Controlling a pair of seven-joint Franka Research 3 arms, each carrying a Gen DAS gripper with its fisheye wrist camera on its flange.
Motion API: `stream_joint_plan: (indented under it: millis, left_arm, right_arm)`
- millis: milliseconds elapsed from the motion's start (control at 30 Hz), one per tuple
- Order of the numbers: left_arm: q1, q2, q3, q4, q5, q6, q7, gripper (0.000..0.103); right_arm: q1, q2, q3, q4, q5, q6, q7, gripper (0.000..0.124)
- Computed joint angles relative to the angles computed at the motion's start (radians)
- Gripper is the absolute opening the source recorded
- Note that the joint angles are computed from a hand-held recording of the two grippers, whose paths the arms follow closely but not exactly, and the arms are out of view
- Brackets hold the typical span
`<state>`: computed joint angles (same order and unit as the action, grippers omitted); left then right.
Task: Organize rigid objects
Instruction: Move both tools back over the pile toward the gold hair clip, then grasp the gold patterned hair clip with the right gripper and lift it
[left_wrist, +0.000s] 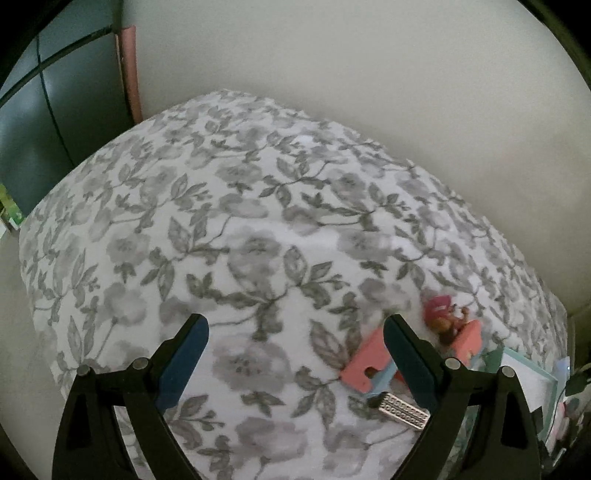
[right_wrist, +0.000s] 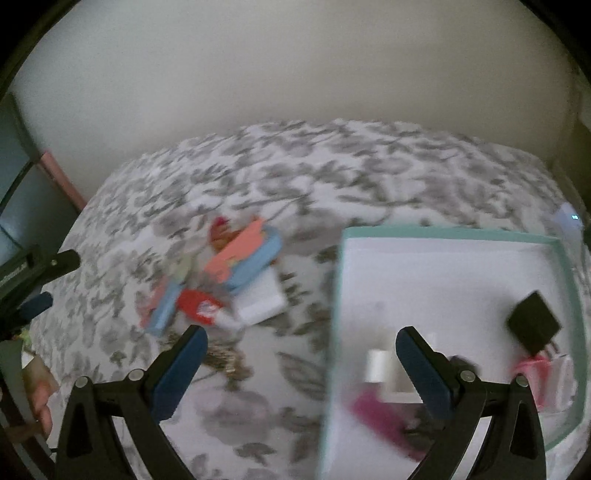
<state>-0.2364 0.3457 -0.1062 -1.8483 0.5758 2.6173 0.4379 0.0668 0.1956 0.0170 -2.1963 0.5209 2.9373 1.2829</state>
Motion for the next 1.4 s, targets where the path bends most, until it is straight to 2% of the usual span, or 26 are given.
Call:
stream_joint_plan:
  millis: [333,533,667,933,1100,1233,1400]
  left_arm:
    - [0.020,0.072,-0.040,0.050,-0.133,-0.059,0.156,0.096]
    - [0.005,0.079,-0.025,0.059,-0.148,-0.094,0.162,0.096]
    - [0.013,0.071,-0.025,0.046,-0.160,-0.078,0.153,0.096]
    - [0.020,0.065,-0.022,0.037,-0.169,-0.078,0.147,0.096]
    - [0.023,0.066,-0.024,0.037,-0.176,-0.083,0.144,0.096]
    - [0.026,0.068,-0.028,0.038,-0.184,-0.088,0.151,0.096]
    - [0.021,0.067,-0.025,0.040,-0.179,-0.092,0.145,0.096]
  right_arm:
    - [0.074,0.073,-0.013,0.051,-0.102,-0.047,0.156,0.103]
    - [0.107,0.120,-0.034,0.084,-0.172,-0.071,0.285,0.103]
    - [0.104,0.154,-0.024,0.113,-0.162,-0.086,0.352,0.103]
    - [0.205,0.181,-0.114,0.132,-0.333,-0.062,0.558,0.103]
    - [0.240,0.206,-0.144,0.158,-0.418,-0.057,0.646,0.103]
    - [0.243,0.207,-0.148,0.154,-0.461,-0.045,0.666,0.103]
    - [0.204,0.197,-0.111,0.142,-0.443,-0.037,0.628,0.103]
